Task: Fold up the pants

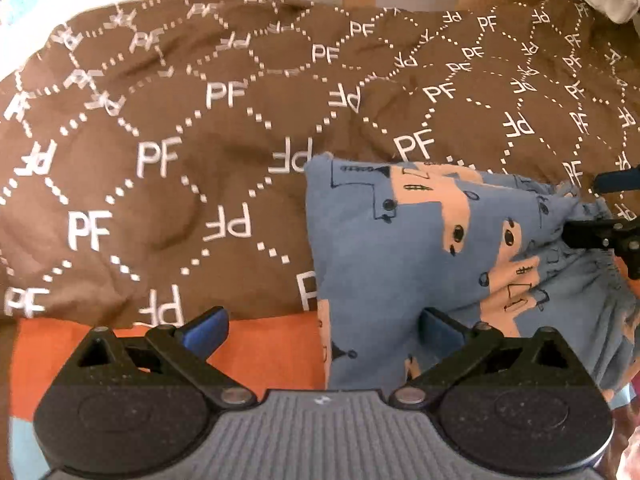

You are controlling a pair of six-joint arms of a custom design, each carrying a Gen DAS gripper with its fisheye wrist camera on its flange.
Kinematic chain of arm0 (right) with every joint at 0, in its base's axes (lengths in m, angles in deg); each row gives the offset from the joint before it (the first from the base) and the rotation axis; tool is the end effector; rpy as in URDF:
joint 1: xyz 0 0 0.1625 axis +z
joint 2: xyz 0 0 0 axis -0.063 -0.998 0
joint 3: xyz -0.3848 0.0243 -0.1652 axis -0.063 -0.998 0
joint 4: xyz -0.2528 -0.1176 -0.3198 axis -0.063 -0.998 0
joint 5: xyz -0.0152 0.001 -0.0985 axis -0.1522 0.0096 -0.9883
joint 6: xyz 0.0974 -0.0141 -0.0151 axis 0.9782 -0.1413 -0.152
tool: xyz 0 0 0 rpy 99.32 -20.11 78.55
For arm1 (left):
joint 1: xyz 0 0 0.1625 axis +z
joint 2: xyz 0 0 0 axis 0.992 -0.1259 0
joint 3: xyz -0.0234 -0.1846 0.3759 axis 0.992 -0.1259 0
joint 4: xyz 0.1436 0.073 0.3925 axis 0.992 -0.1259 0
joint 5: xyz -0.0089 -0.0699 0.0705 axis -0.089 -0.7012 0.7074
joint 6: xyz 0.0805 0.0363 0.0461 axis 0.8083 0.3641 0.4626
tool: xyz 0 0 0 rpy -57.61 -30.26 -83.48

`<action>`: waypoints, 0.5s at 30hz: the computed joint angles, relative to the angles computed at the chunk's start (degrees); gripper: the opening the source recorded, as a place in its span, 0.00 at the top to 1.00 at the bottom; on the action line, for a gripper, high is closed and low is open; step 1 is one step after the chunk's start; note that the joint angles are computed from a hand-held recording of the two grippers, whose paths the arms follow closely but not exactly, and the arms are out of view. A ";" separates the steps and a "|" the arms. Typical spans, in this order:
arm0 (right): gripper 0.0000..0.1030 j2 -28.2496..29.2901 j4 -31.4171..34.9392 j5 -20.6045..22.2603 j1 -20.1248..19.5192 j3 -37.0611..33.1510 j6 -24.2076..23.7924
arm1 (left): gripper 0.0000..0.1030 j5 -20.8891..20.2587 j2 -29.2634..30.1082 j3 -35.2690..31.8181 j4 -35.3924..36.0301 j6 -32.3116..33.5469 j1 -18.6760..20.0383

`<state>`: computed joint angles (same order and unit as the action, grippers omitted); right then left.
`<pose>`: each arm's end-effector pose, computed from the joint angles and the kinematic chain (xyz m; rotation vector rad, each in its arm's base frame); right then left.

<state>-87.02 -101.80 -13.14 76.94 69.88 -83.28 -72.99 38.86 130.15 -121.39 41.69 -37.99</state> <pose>-0.0737 -0.6589 0.2886 0.9294 -2.3829 0.5524 -0.3021 -0.6064 -0.0870 0.3210 2.1948 -0.7091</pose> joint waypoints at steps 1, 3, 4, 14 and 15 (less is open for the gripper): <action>0.01 -0.03 0.95 0.36 -0.19 -0.50 0.30 | 0.00 -0.87 -0.47 0.54 -0.93 -0.47 0.16; 0.01 -0.86 1.10 1.83 -0.30 -0.36 0.86 | 0.00 -1.67 -1.51 1.71 -1.70 -1.96 0.01; 0.01 -1.48 0.29 2.95 -0.40 0.25 0.33 | 0.00 -1.63 -2.10 2.43 -1.83 -2.96 -0.27; 0.01 -2.30 5.45 6.68 1.18 -0.15 -4.47 | 0.00 -2.13 -2.98 6.67 -0.73 -2.88 -3.96; 0.01 -1.45 4.92 5.68 1.71 -0.15 -5.57 | 0.00 -2.05 -2.38 6.20 1.48 -3.27 -4.06</action>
